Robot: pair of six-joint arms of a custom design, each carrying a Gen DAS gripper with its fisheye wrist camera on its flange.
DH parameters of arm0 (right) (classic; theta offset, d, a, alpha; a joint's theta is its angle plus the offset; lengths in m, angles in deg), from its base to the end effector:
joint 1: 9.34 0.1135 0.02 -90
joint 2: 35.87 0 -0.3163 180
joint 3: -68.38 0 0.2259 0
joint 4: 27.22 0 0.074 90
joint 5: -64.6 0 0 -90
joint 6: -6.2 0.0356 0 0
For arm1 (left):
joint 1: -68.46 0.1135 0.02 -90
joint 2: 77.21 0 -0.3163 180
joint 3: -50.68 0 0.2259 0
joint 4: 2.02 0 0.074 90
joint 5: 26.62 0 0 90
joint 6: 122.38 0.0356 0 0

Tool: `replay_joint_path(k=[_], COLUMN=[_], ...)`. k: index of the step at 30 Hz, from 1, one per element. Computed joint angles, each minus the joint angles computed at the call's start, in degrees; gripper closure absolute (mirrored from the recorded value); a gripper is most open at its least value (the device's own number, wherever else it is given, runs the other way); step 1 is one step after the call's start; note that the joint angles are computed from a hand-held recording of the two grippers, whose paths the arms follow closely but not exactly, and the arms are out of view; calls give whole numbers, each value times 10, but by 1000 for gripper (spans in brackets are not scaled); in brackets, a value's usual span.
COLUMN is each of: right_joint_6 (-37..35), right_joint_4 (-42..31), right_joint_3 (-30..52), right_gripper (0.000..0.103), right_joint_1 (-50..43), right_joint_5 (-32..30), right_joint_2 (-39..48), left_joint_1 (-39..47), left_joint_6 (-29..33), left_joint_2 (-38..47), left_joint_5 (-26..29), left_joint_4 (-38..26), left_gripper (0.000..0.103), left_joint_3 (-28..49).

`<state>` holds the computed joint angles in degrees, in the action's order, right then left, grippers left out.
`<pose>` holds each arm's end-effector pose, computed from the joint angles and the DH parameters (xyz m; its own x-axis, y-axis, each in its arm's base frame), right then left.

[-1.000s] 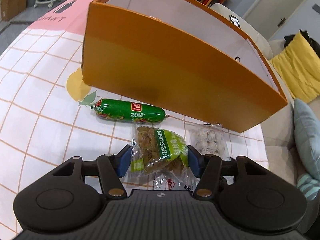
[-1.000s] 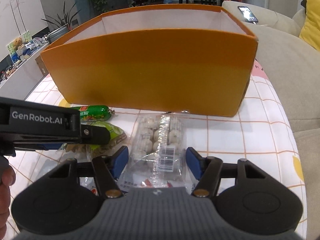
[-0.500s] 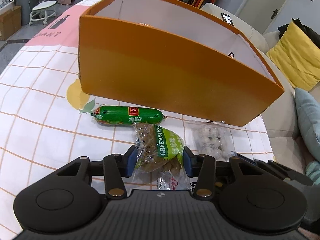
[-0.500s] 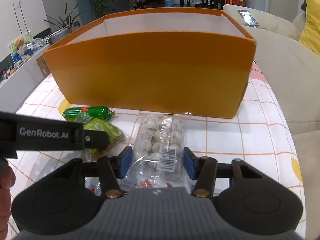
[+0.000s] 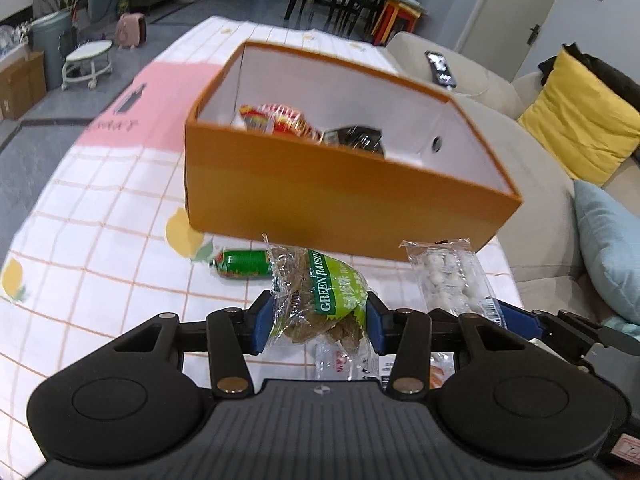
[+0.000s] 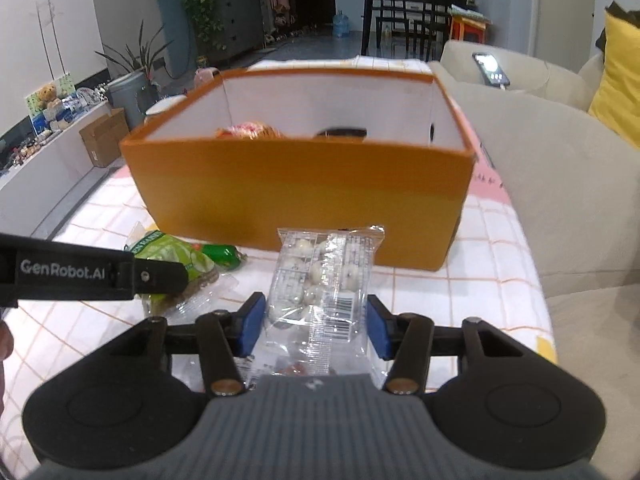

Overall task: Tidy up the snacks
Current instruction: 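Carry both packs into the orange box and open both grippers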

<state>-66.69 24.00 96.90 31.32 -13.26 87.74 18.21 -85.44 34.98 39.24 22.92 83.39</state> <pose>0.1972 0.1595 0.0765 -0.6560 -0.1843 -0.7319 -0.3442 0.9361 0.0728 0.1662 -0.1771 0.0975 -0.7525 -0.2358 -0.6149 -0.0858 0.9608 -0.2635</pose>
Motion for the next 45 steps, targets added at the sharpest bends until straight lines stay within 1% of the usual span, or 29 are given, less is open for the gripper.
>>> replay_joint_path(k=[4,7,9,13,15,18,20,23,25,28,29,32,36,40,45], right_joint_6=[5,8,9,-2,-10,-36,-53,-75,-90,-108,-115,-137,-162,-192,-237], right_joint_4=[-14,-55,-83,-169,-221,-294,-336,-405,-450,-505,-521,-576,-641,-700,-758], right_joint_3=[-34,-48,-53,-44,-28,2,27,87,131,202,224,302,399,493,595], right_gripper=[52,52,52,52,52,52,52,52,52,52,52,52,52,52,52], right_joint_1=[16,28,32,29,26,10,-11,-53,-74,-101,-112,-130,-153,-159,-158], right_joint_5=[17,31,36,37,36,20,-2,-49,-69,-97,-108,-119,-131,-122,-108], right_joint_2=[-73,-144,-186,-281,-323,-380,-404,-416,-410,-379,-366,-313,-231,-145,-47], left_joint_1=[-24,-39,-40,-37,-36,-18,-7,29,61,86,97,137,180,210,228], left_joint_6=[10,19,27,57,78,114,135,162,185,232,246,276,313,352,412], left_joint_2=[-61,-111,-138,-187,-207,-238,-250,-259,-254,-230,-220,-185,-126,-59,22], left_joint_5=[-29,-47,-49,-57,-60,-47,-41,-2,29,39,50,98,143,175,188], left_joint_4=[-52,-98,-124,-171,-192,-224,-242,-255,-266,-285,-289,-300,-306,-324,-342], left_gripper=[50,50,50,50,50,50,50,50,50,50,50,50,50,50,50], left_joint_3=[7,16,23,42,55,79,95,116,139,178,190,230,276,328,385])
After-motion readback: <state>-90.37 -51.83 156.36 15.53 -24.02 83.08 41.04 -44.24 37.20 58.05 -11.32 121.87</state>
